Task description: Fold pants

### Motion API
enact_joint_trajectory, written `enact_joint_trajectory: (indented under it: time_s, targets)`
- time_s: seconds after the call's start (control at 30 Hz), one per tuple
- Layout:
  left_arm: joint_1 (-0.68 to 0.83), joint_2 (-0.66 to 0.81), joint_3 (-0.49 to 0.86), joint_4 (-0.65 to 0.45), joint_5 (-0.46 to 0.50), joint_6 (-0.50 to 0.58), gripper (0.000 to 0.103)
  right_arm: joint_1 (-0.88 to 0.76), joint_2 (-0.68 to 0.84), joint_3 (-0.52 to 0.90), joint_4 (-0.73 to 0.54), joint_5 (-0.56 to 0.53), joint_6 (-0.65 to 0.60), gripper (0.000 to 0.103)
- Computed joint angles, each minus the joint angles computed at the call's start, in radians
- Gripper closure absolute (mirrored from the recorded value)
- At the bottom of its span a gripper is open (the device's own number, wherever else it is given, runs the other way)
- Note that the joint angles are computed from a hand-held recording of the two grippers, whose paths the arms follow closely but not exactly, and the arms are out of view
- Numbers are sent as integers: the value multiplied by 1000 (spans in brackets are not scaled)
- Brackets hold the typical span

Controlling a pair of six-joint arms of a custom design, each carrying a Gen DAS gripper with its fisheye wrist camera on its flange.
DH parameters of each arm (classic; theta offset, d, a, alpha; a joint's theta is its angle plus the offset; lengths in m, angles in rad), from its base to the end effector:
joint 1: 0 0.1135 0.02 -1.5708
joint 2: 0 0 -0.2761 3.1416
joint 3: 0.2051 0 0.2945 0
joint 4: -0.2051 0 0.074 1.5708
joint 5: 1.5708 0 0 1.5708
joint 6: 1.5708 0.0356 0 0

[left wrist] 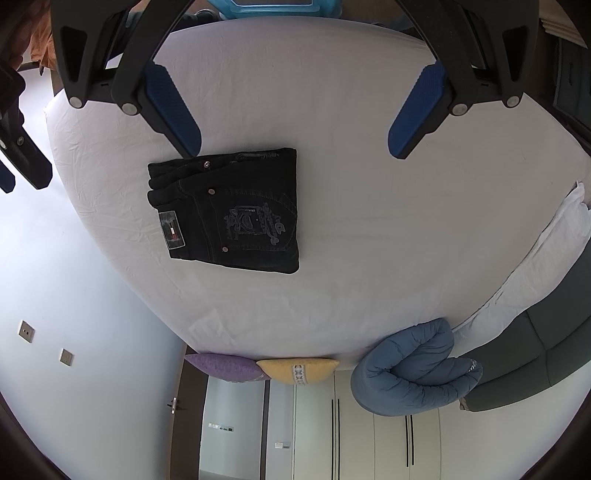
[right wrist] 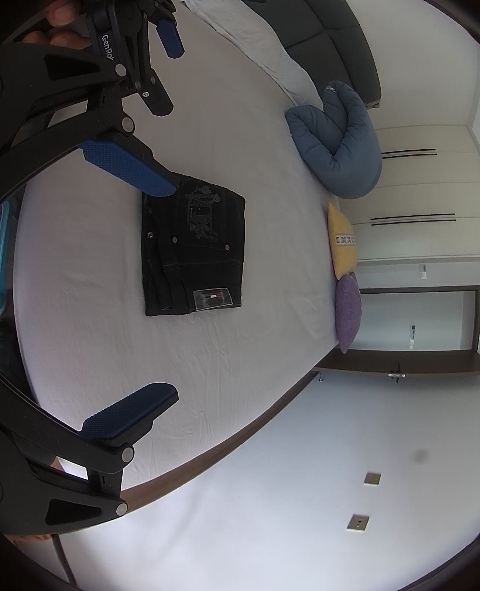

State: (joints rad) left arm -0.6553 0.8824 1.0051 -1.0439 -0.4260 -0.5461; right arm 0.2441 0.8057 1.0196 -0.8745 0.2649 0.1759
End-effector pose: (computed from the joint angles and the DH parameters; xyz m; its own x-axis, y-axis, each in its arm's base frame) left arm 0.1578 -0.1028 0.3368 -0.7248 -0.0394 -0.6878 -0.0230 0.9992 -0.0329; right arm 0.1802 0.0353 0.3660 -0.5919 0.0266 -0.8056 0.0721 0.9972 -0.0200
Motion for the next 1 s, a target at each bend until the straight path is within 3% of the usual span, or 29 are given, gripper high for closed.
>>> enact_joint_trajectory:
  time_s: [1.0]
  targets:
    - [3, -1, -6, 0, -15, 6, 0, -15, -29, -41, -3, -23, -9, 0]
